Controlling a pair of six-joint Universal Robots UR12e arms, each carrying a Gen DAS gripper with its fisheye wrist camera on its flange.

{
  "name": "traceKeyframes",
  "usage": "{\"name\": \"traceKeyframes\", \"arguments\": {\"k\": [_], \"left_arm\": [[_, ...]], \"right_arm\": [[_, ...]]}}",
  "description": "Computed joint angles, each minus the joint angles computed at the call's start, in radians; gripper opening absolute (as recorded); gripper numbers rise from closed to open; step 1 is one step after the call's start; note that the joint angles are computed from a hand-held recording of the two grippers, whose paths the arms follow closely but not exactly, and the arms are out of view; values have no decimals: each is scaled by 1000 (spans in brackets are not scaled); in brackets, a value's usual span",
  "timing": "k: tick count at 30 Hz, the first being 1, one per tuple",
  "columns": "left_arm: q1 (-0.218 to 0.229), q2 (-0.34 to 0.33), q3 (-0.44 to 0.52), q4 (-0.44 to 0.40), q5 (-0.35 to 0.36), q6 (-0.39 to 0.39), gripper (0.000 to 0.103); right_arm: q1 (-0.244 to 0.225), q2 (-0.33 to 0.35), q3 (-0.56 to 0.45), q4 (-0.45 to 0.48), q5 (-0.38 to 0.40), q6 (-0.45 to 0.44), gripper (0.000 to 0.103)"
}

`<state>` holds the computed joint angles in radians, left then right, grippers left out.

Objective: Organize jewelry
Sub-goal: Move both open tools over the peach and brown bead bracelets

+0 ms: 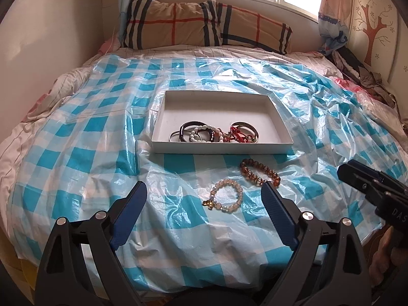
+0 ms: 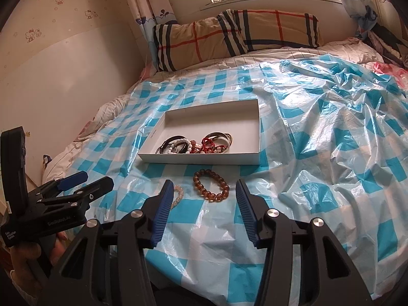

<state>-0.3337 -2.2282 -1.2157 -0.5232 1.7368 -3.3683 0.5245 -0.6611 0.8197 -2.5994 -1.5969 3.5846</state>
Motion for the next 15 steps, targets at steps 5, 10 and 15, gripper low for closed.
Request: {"name": "traceKeyframes", "arguments": {"k": [5, 10, 15], "left_arm": [[13, 4, -17, -20, 0, 1, 87], [16, -6, -8, -35, 0, 11, 87], [10, -34, 27, -53, -1, 52, 87]], "right_arm": [[-3, -1, 11, 8, 3, 10, 50], [-4, 13, -8, 30, 20, -1, 50], [-7, 46, -56, 66, 36, -27, 50]]}}
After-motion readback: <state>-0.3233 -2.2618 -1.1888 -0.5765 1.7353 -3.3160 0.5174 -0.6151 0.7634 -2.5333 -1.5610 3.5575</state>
